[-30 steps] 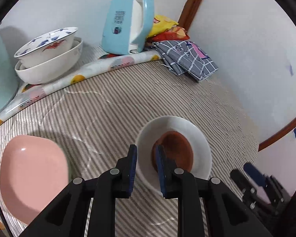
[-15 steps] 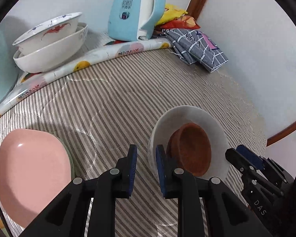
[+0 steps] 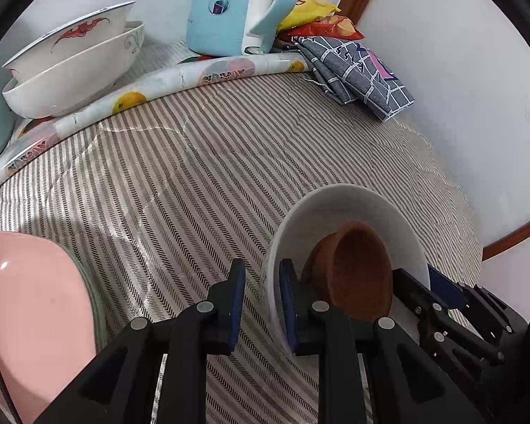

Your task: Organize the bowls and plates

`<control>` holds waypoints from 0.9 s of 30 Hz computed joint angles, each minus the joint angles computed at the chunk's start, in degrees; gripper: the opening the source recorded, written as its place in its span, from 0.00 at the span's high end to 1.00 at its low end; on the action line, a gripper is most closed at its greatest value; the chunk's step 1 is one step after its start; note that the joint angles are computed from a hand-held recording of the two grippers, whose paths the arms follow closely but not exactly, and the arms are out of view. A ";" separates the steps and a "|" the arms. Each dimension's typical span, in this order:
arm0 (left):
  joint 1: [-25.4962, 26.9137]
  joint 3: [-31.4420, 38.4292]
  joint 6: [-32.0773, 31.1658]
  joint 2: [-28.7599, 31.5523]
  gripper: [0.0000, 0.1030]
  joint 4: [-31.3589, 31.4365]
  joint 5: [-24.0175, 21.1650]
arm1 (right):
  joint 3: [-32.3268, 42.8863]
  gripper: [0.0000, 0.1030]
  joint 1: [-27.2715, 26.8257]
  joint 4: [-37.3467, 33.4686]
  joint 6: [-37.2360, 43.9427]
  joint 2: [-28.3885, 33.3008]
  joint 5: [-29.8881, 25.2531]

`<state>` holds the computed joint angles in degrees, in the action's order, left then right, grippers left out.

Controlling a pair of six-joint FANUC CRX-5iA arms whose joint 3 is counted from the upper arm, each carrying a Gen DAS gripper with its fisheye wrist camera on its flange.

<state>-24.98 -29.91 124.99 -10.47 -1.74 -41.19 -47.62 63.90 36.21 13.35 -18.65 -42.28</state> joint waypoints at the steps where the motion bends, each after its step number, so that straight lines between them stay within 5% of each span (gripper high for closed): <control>1: 0.05 -0.15 -0.40 0.17 0.81 0.36 0.17 | 0.04 0.71 -0.22 -0.15 0.03 0.20 0.27; 17: -2.41 1.27 6.01 0.92 0.83 -6.79 1.24 | -1.56 0.60 -1.66 2.54 -3.47 1.15 2.46; 27: 0.45 -1.68 2.42 -0.10 0.75 -0.75 3.15 | -0.06 0.53 -2.92 -2.04 -0.07 1.46 2.58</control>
<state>-24.52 -31.58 127.41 -10.56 -2.49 -38.03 -47.67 60.99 34.17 13.28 -17.19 -39.69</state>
